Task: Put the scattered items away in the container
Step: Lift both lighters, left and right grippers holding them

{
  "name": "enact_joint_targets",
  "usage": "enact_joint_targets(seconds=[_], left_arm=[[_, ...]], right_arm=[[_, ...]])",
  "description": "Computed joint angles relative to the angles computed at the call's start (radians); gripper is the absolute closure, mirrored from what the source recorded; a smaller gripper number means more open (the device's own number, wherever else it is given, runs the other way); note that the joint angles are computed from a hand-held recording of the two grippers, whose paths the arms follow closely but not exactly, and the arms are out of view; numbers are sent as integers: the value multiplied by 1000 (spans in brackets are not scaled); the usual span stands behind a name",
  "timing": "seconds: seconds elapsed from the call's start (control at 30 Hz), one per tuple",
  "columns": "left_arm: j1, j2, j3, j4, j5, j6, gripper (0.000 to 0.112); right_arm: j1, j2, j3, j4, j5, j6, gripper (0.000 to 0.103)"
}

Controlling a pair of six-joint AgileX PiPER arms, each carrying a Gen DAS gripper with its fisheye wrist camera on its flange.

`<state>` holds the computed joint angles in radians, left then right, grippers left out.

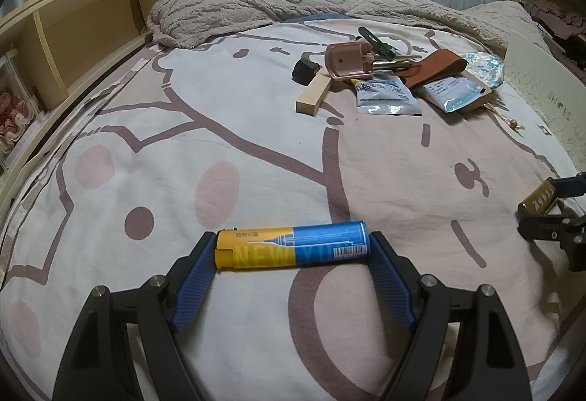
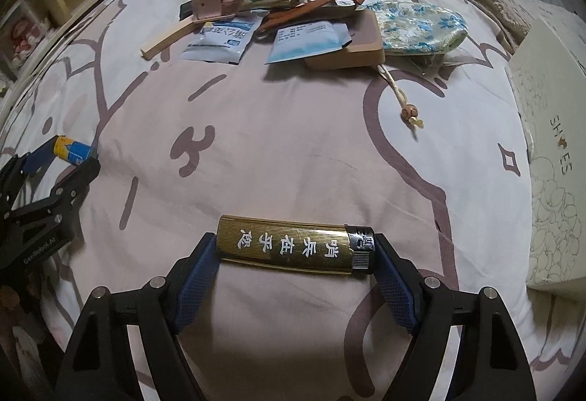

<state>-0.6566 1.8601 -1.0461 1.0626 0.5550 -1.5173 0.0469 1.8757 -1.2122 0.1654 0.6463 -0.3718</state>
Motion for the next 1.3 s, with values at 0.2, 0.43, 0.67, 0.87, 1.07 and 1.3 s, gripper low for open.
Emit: enact_joint_targets(seconds=[0.2, 0.43, 0.67, 0.87, 1.07, 1.3], left_arm=[[-4, -8, -10, -43, 16, 33, 31], [-5, -29, -19, -106, 19, 77, 31], [-29, -47, -67, -123, 57, 109, 31], [-53, -45, -137, -148, 86, 157, 31], [-72, -37, -214, -173, 105, 208, 31], [-97, -11, -326, -189, 138, 273, 31]], right_arm=[[-15, -15, 15, 21, 2, -51, 21], [-65, -66, 62, 47, -6, -123, 21], [-65, -91, 46, 61, -14, -113, 21], [-77, -115, 32, 73, -33, -125, 21], [-109, -170, 31, 121, -49, -187, 21], [-133, -204, 14, 154, -69, -214, 21]])
